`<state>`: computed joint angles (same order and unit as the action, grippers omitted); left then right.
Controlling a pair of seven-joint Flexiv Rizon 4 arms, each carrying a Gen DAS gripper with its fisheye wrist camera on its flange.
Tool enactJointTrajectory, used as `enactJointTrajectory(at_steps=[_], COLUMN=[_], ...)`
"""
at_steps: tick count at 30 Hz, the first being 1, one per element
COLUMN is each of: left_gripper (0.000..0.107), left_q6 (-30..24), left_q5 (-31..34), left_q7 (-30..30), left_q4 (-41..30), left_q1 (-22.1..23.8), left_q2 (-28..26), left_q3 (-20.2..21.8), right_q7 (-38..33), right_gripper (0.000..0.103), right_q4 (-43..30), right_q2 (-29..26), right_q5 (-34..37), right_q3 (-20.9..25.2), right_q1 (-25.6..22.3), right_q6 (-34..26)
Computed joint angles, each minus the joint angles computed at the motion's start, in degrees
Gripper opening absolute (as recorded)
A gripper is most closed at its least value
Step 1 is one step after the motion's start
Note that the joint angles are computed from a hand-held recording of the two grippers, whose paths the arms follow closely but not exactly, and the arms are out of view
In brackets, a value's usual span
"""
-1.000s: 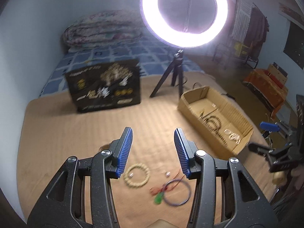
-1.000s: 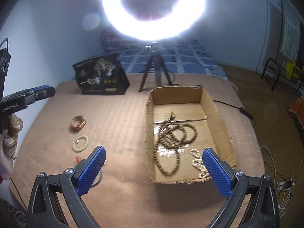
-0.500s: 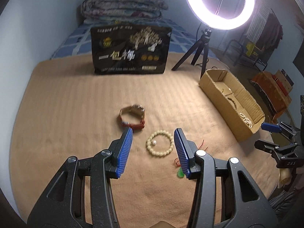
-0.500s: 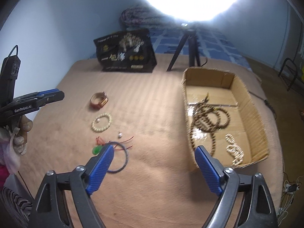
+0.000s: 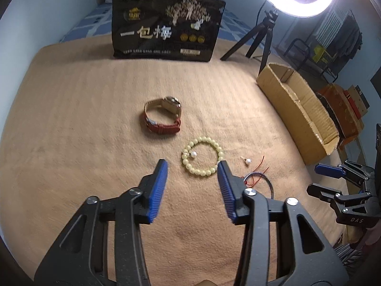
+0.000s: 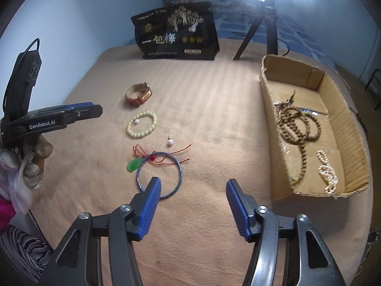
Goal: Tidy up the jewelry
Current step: 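Move both tools back toward the green bracelet and blue bangle, then close the left tool on the green bracelet while the right tool grips the blue bangle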
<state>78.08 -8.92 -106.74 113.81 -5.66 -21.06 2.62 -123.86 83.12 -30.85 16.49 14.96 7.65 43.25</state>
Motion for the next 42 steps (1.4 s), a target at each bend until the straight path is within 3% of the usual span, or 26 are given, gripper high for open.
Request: enactJointTrajectory(at_steps=[16,30,42], left_gripper=[0.035,0.034,0.024], left_q6=[-2.84,-6.53,-9.46], left_q5=[-3.54,-1.16,1.01], left_q7=[0.40,-2.05,-5.01], left_q4=[-2.63,-6.55,-8.56], left_q1=[1.15,-0.40,-0.81], left_q2=[-4.21,-7.18,-8.63], left_q3=[-1.64,0.08,0.98], right_q7=[1.69,2.90,3.83], right_gripper=[0.038,0.033,0.032], right_q4=[-1.37,-2.52,-2.09], right_q2=[-2.86,-4.73,-5.66], right_q5=[-2.19,-3.68,-5.69], right_q3=[-0.25,-0.30,-0.61], right_q1=[1.69,2.44,3.67], right_q6=[-3.19,-3.56,-2.56])
